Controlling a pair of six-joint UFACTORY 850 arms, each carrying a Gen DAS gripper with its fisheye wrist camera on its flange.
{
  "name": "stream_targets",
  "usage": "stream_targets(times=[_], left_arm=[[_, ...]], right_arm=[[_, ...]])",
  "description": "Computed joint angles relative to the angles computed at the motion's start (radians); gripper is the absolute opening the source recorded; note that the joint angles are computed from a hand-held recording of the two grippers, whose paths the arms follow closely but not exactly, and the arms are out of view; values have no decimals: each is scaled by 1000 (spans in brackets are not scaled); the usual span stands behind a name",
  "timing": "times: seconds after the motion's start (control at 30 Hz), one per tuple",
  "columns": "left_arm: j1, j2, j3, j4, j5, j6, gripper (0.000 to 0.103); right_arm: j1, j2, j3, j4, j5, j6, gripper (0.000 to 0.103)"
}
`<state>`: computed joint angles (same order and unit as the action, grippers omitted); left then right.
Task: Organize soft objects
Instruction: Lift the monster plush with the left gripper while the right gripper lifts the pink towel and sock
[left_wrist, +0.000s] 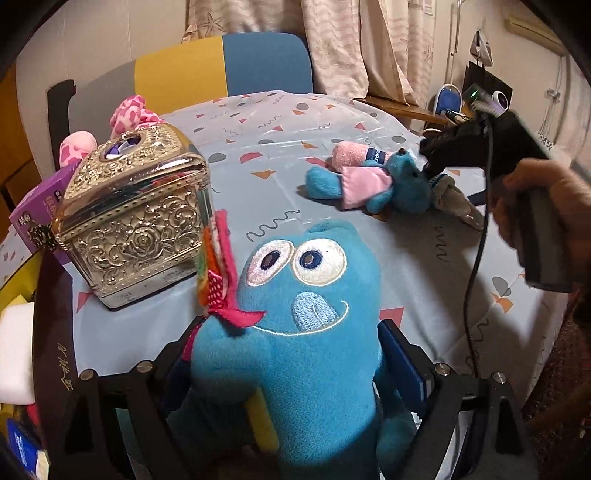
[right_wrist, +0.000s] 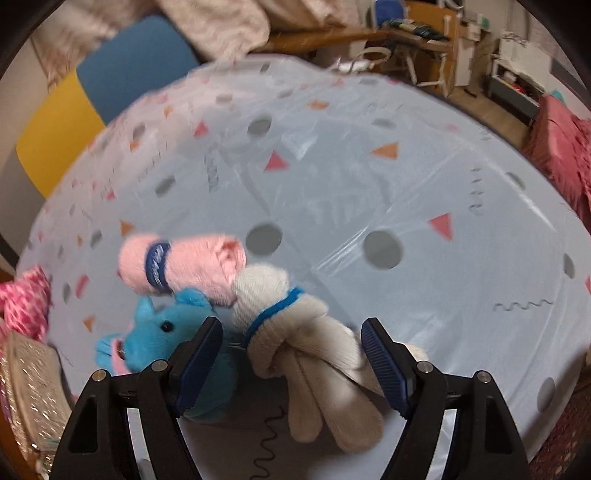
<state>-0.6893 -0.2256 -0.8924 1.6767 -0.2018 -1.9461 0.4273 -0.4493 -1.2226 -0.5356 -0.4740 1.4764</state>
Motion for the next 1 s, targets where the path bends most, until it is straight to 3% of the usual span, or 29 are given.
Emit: stream_targets(times=[0.03, 0.13, 0.63, 1.0], left_arm=[[2, 2, 2, 8, 6, -11, 90], [6, 6, 5, 27, 18, -29, 90], [-11, 3, 6, 24, -21, -31, 90], [-46, 42, 29, -11, -78, -26, 79]], right_arm=[[-2, -14, -12, 29, -9, -41, 63], [14, -48, -46, 15, -66, -79, 53], [50, -94, -91, -52, -152, -96, 53], [76, -107, -119, -88, -200, -116, 47]])
